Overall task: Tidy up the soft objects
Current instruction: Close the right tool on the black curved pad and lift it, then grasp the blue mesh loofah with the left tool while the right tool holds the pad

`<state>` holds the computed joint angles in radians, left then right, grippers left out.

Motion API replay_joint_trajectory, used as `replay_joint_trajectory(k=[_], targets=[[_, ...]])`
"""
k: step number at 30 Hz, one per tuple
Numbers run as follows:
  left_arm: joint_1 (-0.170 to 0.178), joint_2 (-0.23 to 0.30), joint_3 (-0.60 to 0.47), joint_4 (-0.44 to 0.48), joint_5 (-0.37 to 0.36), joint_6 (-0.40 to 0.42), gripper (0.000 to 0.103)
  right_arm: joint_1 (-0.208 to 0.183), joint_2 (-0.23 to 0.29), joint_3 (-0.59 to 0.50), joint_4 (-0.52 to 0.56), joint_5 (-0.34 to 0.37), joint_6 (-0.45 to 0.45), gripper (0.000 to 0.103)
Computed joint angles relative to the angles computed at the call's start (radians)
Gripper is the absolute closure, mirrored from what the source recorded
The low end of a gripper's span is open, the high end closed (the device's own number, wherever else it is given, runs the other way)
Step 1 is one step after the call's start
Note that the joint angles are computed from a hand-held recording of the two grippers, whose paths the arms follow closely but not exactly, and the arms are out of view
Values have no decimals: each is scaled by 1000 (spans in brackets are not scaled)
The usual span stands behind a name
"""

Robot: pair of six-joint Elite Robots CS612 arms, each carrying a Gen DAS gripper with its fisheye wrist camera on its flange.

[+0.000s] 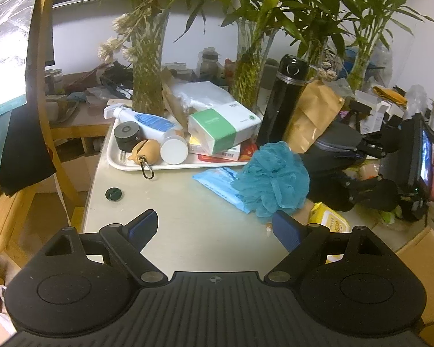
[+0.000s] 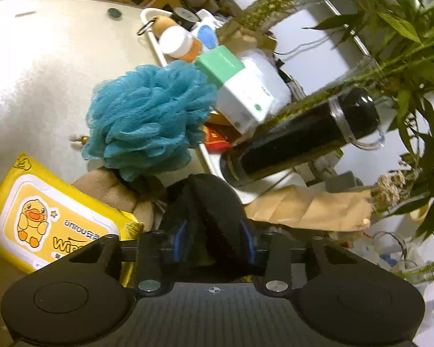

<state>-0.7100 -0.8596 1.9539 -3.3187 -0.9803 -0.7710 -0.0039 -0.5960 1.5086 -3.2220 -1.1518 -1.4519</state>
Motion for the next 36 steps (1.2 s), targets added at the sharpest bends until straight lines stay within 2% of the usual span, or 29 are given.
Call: replay_joint_trajectory(k=[4,8,11,17,25,30,36], targets=[[0,0,-1,-3,0,0,16,-7,-9,-6,7,0,90,70],[-2,2,-2,-15,3,6,16,-24,-21,-20,22,26,284,71],[-2,4,-4,-24,0,10,16,-34,-29,-28,45,40,391,72],[-3,10,-12,-37,1,22,16,-46,-44,-14,41,32,484,73],[-5,17,-23,-44,-2,51,16,-76,-82,26,38,96,649,74],[1,27,-38,-76,-9,105,16,-88,-105,63,-1,98,728,74],[24,52,-71,-133,-78,201,16,-109,-131,92,22,157,799,74]])
